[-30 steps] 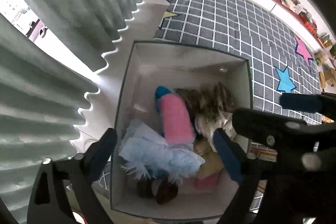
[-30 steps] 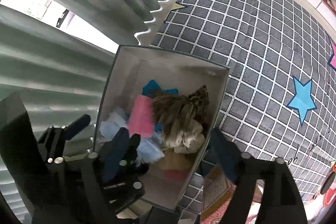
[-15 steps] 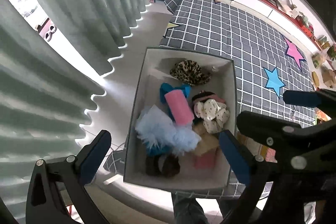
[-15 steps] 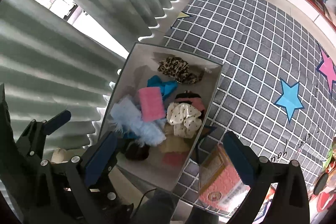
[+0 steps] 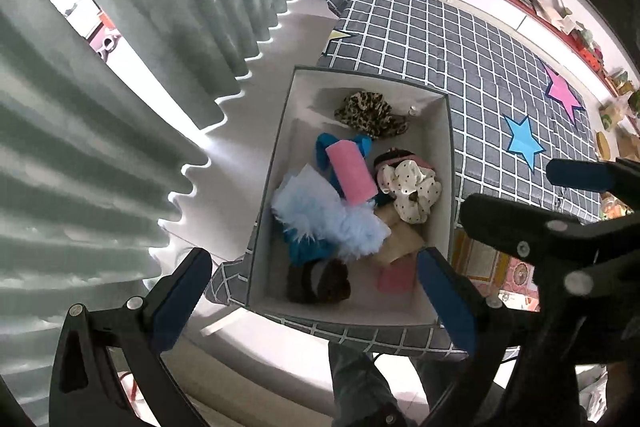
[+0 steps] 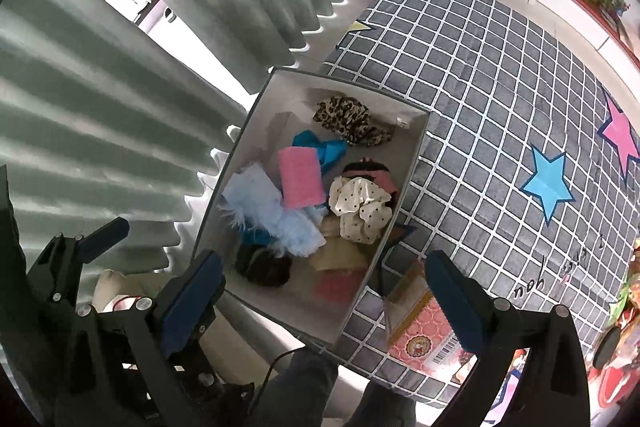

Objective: Organize soft objects

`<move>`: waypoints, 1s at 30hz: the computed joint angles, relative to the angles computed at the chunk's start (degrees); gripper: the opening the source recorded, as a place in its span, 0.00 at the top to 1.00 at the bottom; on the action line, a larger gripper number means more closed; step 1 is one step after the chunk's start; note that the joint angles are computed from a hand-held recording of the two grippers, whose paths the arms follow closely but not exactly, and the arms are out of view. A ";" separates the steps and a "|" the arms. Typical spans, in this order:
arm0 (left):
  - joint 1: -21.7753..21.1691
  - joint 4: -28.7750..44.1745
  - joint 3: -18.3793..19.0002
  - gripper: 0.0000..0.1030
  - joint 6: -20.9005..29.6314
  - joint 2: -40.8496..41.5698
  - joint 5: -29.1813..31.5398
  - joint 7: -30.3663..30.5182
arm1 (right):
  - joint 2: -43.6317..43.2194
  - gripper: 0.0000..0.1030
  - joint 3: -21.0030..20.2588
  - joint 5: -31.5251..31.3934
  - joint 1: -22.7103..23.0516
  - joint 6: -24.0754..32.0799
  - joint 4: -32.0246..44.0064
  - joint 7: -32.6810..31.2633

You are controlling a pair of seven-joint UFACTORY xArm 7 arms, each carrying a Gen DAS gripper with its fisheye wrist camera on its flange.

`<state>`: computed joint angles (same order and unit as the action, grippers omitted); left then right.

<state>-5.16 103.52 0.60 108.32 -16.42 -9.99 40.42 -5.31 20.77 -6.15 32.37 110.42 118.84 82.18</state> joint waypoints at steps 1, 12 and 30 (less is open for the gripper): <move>-0.01 -0.03 0.03 0.01 -0.01 -0.04 0.00 0.16 | 0.75 0.01 0.41 -0.64 0.26 0.82 1.07 -0.18; 0.23 0.01 0.64 0.01 0.48 -0.89 -0.29 1.59 | 10.76 0.01 -1.22 -9.27 11.20 12.78 16.13 -1.75; 0.63 -0.38 1.21 0.01 0.71 -1.71 0.37 5.04 | 9.12 0.01 -2.88 -7.87 13.23 10.67 12.64 1.54</move>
<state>-4.53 103.14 1.81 109.03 -18.13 -9.62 45.47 3.82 17.89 -14.02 45.61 121.09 131.48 83.72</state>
